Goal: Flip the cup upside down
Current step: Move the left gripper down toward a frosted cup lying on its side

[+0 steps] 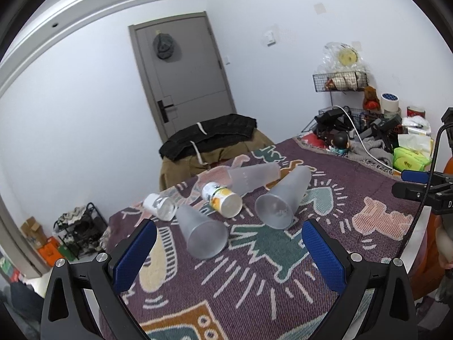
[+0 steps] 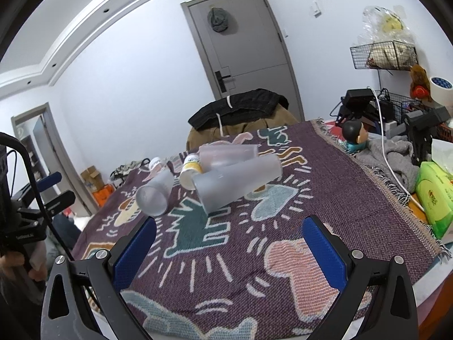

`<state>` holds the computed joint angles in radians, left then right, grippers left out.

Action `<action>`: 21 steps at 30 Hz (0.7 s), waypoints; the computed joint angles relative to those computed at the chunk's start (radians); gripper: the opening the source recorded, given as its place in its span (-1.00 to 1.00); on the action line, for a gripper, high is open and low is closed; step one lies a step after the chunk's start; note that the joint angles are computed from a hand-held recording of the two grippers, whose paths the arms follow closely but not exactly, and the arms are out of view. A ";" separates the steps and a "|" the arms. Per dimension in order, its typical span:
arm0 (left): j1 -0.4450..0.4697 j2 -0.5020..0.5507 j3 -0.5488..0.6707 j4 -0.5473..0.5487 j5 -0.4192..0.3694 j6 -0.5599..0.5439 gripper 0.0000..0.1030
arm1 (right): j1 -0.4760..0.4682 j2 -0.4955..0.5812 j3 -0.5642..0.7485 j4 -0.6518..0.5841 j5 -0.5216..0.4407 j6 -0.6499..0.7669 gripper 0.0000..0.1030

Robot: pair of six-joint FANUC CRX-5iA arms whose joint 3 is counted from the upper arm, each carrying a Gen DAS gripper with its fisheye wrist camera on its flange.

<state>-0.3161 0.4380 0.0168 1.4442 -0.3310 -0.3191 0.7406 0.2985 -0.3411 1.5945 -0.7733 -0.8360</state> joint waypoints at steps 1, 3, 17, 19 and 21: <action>0.006 0.014 0.026 -0.060 -0.007 0.049 0.99 | -0.005 -0.001 0.000 0.000 0.003 -0.006 1.00; 0.023 0.052 0.101 -0.209 -0.035 0.181 0.99 | -0.013 -0.001 0.001 -0.010 0.007 -0.019 1.00; 0.029 0.324 0.663 -0.817 -0.262 0.671 0.97 | -0.090 -0.009 -0.015 -0.067 0.037 -0.169 1.00; 0.023 0.377 0.772 -0.883 -0.312 0.703 0.97 | -0.096 -0.004 -0.012 -0.084 0.042 -0.175 1.00; 0.015 0.428 0.875 -0.942 -0.359 0.725 0.97 | -0.108 -0.001 -0.013 -0.083 0.054 -0.199 1.00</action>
<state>-0.3014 0.8661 0.8918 0.5022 -0.6902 0.4057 0.6330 0.2977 -0.3544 1.5110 -0.7197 -1.0353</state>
